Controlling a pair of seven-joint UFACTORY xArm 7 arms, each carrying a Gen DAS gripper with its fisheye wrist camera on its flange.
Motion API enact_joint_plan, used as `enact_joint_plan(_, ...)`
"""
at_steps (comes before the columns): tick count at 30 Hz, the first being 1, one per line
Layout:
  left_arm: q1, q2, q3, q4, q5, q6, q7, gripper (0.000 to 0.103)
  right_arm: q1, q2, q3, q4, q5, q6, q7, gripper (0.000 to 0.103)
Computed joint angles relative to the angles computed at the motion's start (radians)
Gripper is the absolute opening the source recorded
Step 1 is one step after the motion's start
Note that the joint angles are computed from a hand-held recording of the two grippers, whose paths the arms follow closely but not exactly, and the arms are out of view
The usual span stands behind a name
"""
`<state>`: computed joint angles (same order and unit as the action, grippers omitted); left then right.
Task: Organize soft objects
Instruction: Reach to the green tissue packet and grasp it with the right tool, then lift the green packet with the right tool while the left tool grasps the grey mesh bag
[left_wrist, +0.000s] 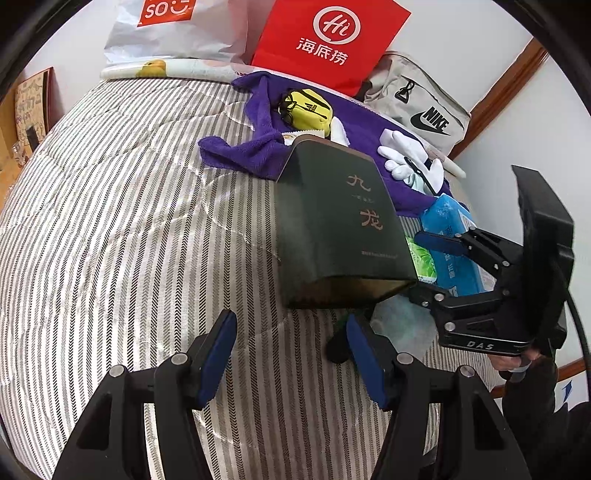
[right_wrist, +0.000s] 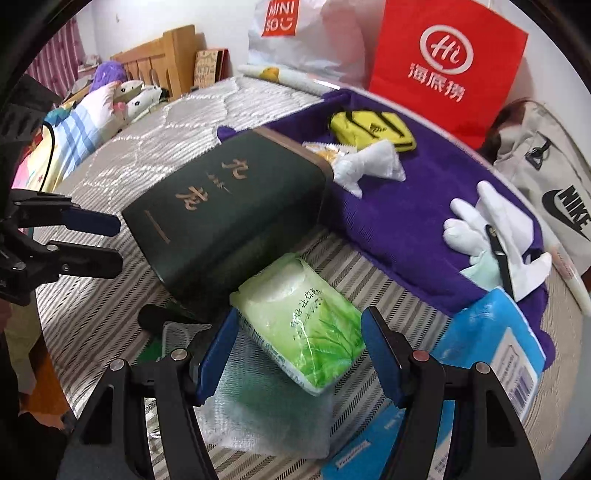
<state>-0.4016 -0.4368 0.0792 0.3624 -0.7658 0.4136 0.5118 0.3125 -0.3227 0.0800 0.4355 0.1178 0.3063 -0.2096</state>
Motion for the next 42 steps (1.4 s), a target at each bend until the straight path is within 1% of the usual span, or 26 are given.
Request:
enact_joint_plan(4,0.003,0.008,0.002,0.006,-0.004,0.007,0.004,0.06,-0.004,0.03,0.003,0.009,-0.008,-0.004,0.0,0.068)
enact_joint_plan(5,0.006,0.007,0.0,0.005,-0.002,0.009,0.003,0.06,-0.001,0.027,-0.001,0.004,-0.003,-0.013,-0.005,0.063)
enact_joint_plan(6,0.009,0.003,-0.001,0.003,0.0,0.011,0.001,0.06,0.009,0.018,-0.011,-0.004,0.013,-0.024,-0.018,0.055)
enact_joint_plan(7,0.012,0.001,-0.004,0.002,0.004,0.013,-0.004,0.06,0.014,0.01,-0.016,-0.007,0.022,-0.025,-0.025,0.051)
enact_joint_plan(8,0.015,-0.003,-0.006,0.0,0.009,0.015,-0.01,0.06,0.011,0.001,-0.013,-0.011,0.02,-0.026,-0.022,0.042)
enact_joint_plan(9,0.017,-0.007,-0.006,-0.002,0.011,0.018,-0.013,0.06,0.003,-0.009,-0.005,-0.014,0.011,-0.024,-0.012,0.036)
enact_joint_plan(10,0.019,-0.012,-0.009,-0.005,0.016,0.02,-0.021,0.06,0.004,-0.023,-0.007,-0.019,0.011,-0.021,-0.011,0.034)
enact_joint_plan(11,0.02,-0.017,-0.011,-0.008,0.02,0.022,-0.027,0.06,0.012,-0.033,-0.015,-0.023,0.019,-0.019,-0.019,0.027)
enact_joint_plan(15,0.021,-0.045,-0.019,-0.024,0.042,0.034,-0.06,0.06,0.033,-0.092,-0.036,-0.051,0.044,-0.012,-0.035,0.023)
enact_joint_plan(19,0.014,-0.082,-0.033,-0.049,0.075,0.039,-0.108,0.06,0.049,-0.192,-0.054,-0.092,0.068,0.0,-0.034,0.022)
enact_joint_plan(21,-0.003,-0.1,-0.028,-0.058,0.08,0.046,-0.118,0.06,0.062,-0.247,-0.066,-0.11,0.084,0.01,-0.029,0.022)
enact_joint_plan(23,-0.038,-0.11,-0.006,-0.062,0.056,0.061,-0.102,0.06,0.081,-0.316,-0.081,-0.134,0.107,0.02,-0.022,0.022)
enact_joint_plan(27,-0.085,-0.12,-0.017,-0.071,0.026,0.045,-0.093,0.06,0.097,-0.446,-0.077,-0.188,0.123,0.047,0.019,0.022)
enact_joint_plan(30,-0.112,-0.118,-0.056,-0.078,0.04,0.009,-0.11,0.06,0.098,-0.55,-0.08,-0.236,0.123,0.09,0.048,0.022)
enact_joint_plan(32,-0.128,-0.098,-0.09,-0.078,0.071,-0.035,-0.134,0.06,0.1,-0.636,-0.098,-0.276,0.126,0.133,0.056,0.022)
enact_joint_plan(33,-0.131,-0.079,-0.105,-0.07,0.096,-0.054,-0.149,0.06,0.101,-0.682,-0.11,-0.295,0.13,0.159,0.057,0.022)
enact_joint_plan(34,-0.118,-0.054,-0.147,-0.064,0.147,-0.077,-0.188,0.06,0.097,-0.734,-0.115,-0.314,0.132,0.191,0.062,0.022)
enact_joint_plan(36,-0.12,-0.024,-0.173,-0.052,0.21,-0.114,-0.234,0.06,0.084,-0.806,-0.11,-0.336,0.132,0.231,0.082,0.021)
enact_joint_plan(37,-0.146,-0.003,-0.162,-0.044,0.212,-0.137,-0.234,0.06,0.074,-0.848,-0.099,-0.349,0.127,0.251,0.095,0.02)
enact_joint_plan(38,-0.169,0.005,-0.137,-0.039,0.21,-0.142,-0.227,0.06,0.07,-0.875,-0.099,-0.358,0.125,0.262,0.101,0.018)
enact_joint_plan(41,-0.255,0.053,-0.066,-0.008,0.148,-0.169,-0.172,0.06,0.07,-0.915,-0.122,-0.368,0.132,0.289,0.105,0.017)
enact_joint_plan(42,-0.265,0.072,-0.06,0.003,0.135,-0.174,-0.161,0.06,0.069,-0.925,-0.122,-0.371,0.132,0.291,0.106,0.017)
